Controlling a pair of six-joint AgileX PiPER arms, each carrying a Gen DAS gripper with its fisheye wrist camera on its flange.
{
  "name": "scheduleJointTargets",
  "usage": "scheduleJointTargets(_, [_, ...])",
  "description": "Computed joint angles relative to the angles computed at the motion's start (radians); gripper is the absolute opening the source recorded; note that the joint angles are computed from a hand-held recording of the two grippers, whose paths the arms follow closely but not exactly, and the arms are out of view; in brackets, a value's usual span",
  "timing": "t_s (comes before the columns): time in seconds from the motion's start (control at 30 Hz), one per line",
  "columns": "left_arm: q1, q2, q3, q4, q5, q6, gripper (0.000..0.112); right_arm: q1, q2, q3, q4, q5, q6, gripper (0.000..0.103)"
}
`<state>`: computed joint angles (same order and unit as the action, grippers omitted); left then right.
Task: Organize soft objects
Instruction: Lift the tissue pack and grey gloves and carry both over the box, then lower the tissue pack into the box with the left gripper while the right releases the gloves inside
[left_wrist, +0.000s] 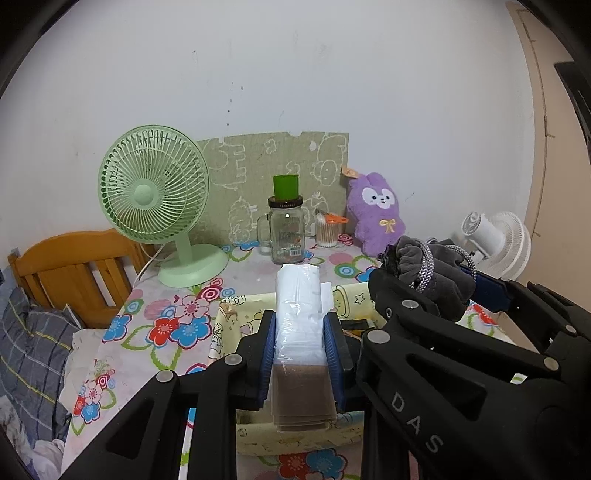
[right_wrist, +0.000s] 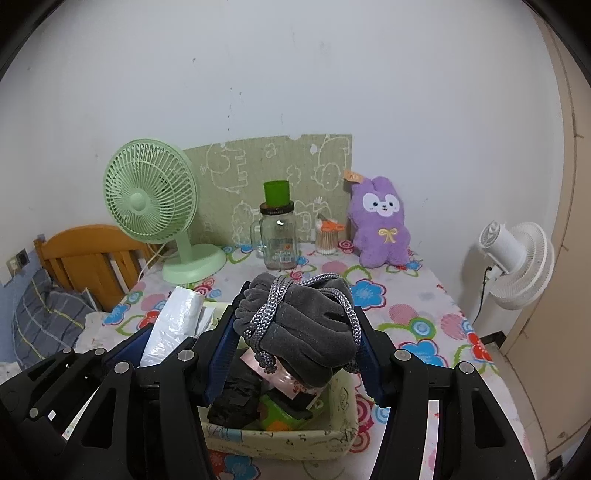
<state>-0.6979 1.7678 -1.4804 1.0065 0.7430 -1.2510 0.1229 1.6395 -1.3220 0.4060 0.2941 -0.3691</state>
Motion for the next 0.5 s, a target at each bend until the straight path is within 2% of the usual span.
scheduleJointTargets(0.13, [0.019,0.02,-0.015,-0.018,-0.008,0.021,0.026,-0.003,0.039,-0.028,0.063,0.001,-0.062,0.062])
scheduleJointTargets(0.5, [0.071,0.092,-0.068,-0.07,-0.057,0.077,0.027,-0.006,0.143,-0.108,0.103,0.018,-0.098,0.062])
